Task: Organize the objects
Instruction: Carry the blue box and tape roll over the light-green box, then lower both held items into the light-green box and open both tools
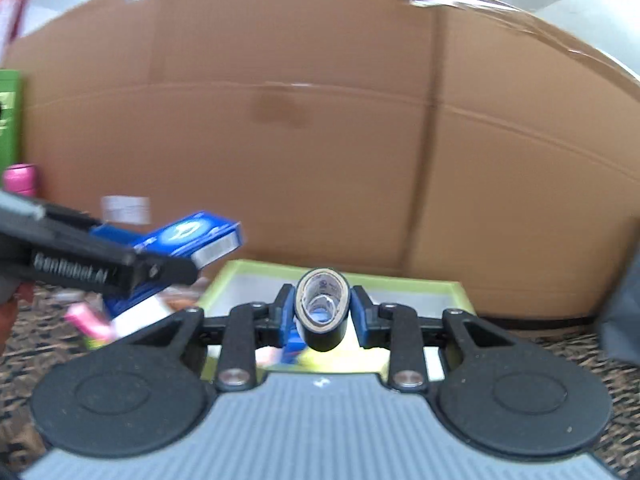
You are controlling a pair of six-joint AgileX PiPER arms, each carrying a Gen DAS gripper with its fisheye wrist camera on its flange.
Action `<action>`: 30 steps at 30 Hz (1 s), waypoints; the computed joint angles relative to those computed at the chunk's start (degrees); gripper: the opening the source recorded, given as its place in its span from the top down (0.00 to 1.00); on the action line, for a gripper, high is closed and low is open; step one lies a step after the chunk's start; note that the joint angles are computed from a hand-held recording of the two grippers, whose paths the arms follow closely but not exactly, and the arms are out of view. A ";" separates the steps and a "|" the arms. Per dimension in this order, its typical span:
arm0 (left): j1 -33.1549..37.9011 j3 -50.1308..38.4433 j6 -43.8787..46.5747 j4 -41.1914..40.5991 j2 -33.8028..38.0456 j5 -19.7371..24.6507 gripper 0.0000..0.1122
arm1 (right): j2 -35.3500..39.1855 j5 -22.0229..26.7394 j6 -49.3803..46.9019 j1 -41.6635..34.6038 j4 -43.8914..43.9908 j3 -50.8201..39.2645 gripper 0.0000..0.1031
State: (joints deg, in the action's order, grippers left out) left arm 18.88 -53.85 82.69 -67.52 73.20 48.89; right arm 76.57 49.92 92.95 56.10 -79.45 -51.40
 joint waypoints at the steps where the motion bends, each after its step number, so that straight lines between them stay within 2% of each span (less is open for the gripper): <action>1: -4.52 -0.66 -3.39 2.38 0.94 -4.74 0.47 | 0.36 -1.47 -0.57 -3.01 0.02 -0.16 0.72; 4: -13.04 -3.60 -12.63 10.28 6.09 -13.12 0.47 | 1.90 -9.80 -2.12 -12.99 2.30 -0.21 0.72; 6: -16.25 -4.58 -16.13 13.11 8.57 -16.72 0.47 | 3.68 -14.97 -2.54 -17.84 3.12 -0.09 0.72; 11: -19.63 -5.79 -18.50 15.00 11.64 -20.62 0.47 | 9.48 -20.32 -2.51 -24.12 2.09 -1.54 0.72; 13: -19.54 -5.65 -15.79 12.40 12.37 -20.63 0.46 | 11.05 -22.49 -4.66 -26.10 3.92 -2.34 0.71; 14: -19.10 -5.44 -13.48 9.93 12.67 -20.02 0.37 | 11.96 -23.79 -5.75 -26.96 4.54 -3.15 0.70; 15: -18.62 -4.77 -11.46 7.57 12.66 -19.80 0.22 | 12.06 -24.81 -4.54 -27.46 2.97 -2.62 0.56; 16: -18.42 -3.66 -9.81 5.18 12.27 -20.57 0.18 | 11.91 -24.68 -2.74 -27.37 1.20 -2.06 0.46; 17: -17.52 -3.41 -7.14 2.05 12.67 -20.90 0.17 | 10.96 -24.03 1.16 -27.00 -2.51 -0.48 0.30; 19: -16.20 -2.87 -5.43 -0.57 11.90 -19.92 0.17 | 8.60 -22.29 8.76 -25.51 -10.15 2.28 0.17; 20: -15.35 -2.70 -5.45 -1.37 11.36 -19.25 0.17 | 7.28 -20.63 10.99 -24.40 -12.37 3.36 0.07; 21: -14.38 -2.42 -5.53 -2.13 10.55 -18.34 0.17 | 6.02 -18.56 12.18 -23.06 -13.57 4.18 0.01; 26: -6.70 0.89 -1.80 -7.33 4.06 -11.35 0.17 | -1.06 -12.38 13.51 -16.99 -15.66 6.80 0.00; 30: 2.22 5.95 0.34 -8.60 -3.06 -5.42 0.15 | -5.84 -5.26 15.56 -7.93 -15.38 8.92 0.00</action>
State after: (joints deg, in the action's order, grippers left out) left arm 21.10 -47.90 83.03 -76.12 70.14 43.47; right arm 70.73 44.66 108.51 48.16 -94.83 -42.49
